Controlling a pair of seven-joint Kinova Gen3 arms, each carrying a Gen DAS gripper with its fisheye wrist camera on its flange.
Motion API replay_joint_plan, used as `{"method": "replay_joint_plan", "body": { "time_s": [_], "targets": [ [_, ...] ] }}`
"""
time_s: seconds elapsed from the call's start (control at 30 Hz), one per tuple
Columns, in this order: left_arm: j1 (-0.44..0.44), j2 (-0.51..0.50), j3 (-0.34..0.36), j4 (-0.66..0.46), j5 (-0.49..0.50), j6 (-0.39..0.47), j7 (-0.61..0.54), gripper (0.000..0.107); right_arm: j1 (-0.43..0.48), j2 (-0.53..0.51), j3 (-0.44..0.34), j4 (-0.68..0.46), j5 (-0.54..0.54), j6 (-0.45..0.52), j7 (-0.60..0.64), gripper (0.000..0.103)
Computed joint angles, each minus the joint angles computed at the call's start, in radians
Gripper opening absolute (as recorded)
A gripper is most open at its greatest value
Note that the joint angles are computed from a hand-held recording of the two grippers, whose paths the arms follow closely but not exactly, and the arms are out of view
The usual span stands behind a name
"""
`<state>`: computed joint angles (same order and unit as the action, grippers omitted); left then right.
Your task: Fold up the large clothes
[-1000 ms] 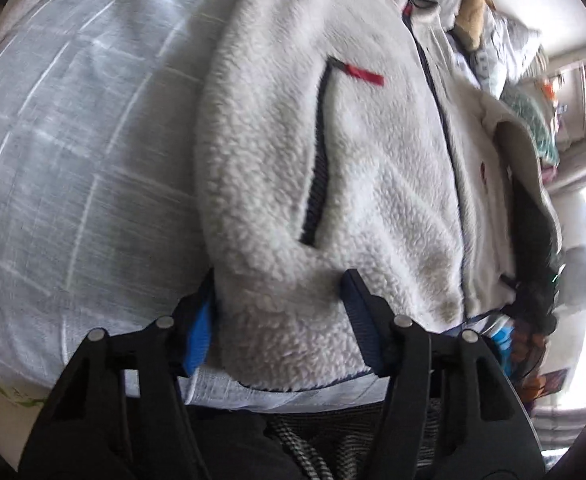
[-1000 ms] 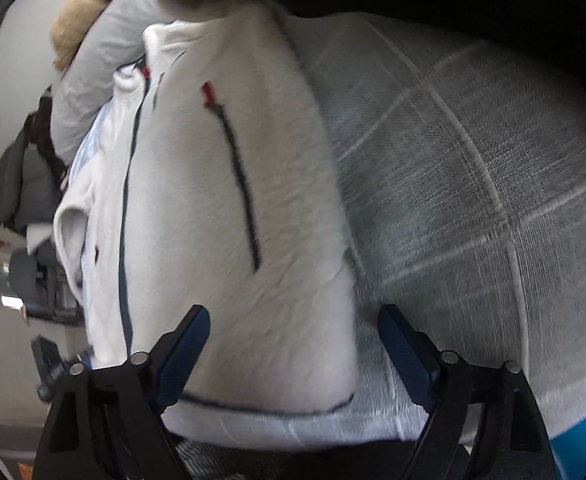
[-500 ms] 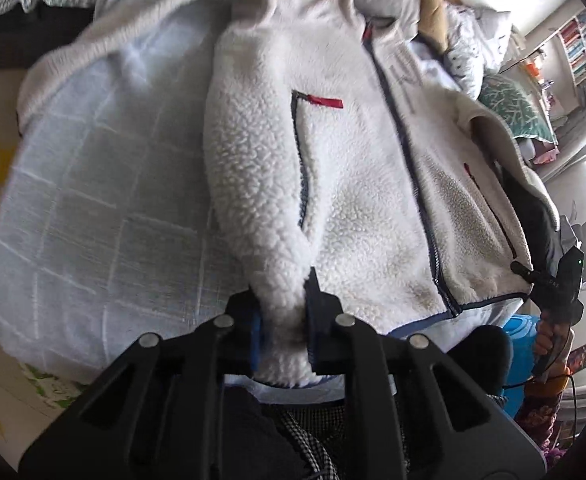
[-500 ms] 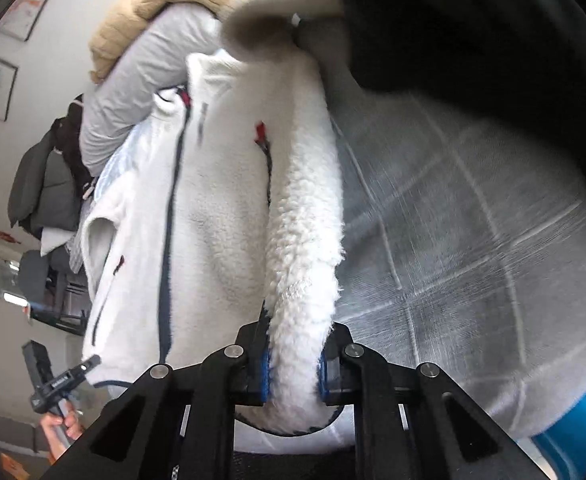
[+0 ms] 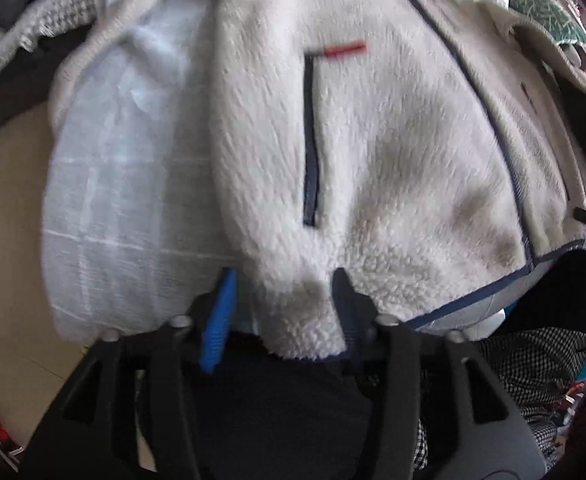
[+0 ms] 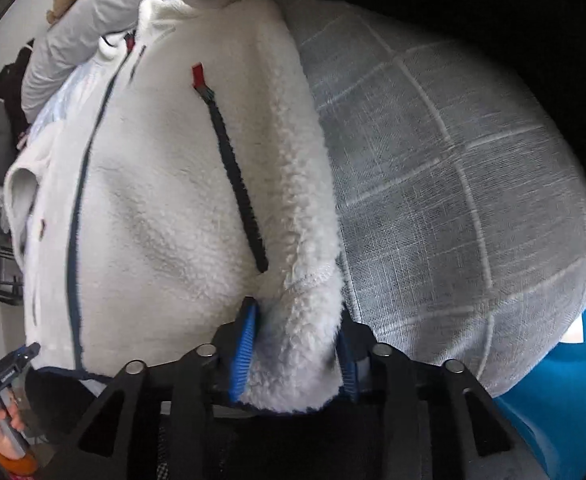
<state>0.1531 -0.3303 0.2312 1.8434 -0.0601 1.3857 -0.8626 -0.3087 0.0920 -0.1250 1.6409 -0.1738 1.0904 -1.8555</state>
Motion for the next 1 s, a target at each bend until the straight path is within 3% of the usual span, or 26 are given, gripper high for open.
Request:
{"method": "replay_joint_plan", "body": {
  "time_s": [0.07,0.13,0.27,0.33,0.53,0.73,1.0],
  "targets": [
    [-0.012,-0.023,0.037,-0.035,-0.063,0.014,0.030,0.075,0.010,-0.041,0.007,-0.005,0.003,-0.006,0.016,0.056],
    [-0.025,-0.032,0.061,-0.067,-0.114,0.014,0.045,0.078,0.021,-0.085,0.014,-0.018,0.017,-0.021,0.026,0.069],
    [-0.032,-0.003,0.056,-0.112,-0.128,-0.032,0.037,0.082,0.050,-0.162,0.030,-0.061,0.019,-0.064,0.046,0.075],
    [-0.020,0.007,0.054,-0.113,-0.105,-0.073,0.040,0.082,0.070,-0.184,0.033,-0.086,0.036,-0.103,0.026,0.084],
    [0.017,0.138,0.058,-0.223,-0.105,-0.121,0.025,0.082,0.123,-0.126,0.051,-0.205,0.171,-0.118,-0.123,0.084],
    [0.101,0.295,0.024,-0.376,-0.109,-0.145,-0.012,0.082,0.222,0.002,0.128,-0.338,0.053,-0.068,-0.133,0.084],
    [0.208,0.541,-0.039,-0.607,-0.124,-0.213,-0.076,0.082,0.280,0.126,0.126,-0.451,0.009,-0.013,-0.115,0.084]
  ]
}}
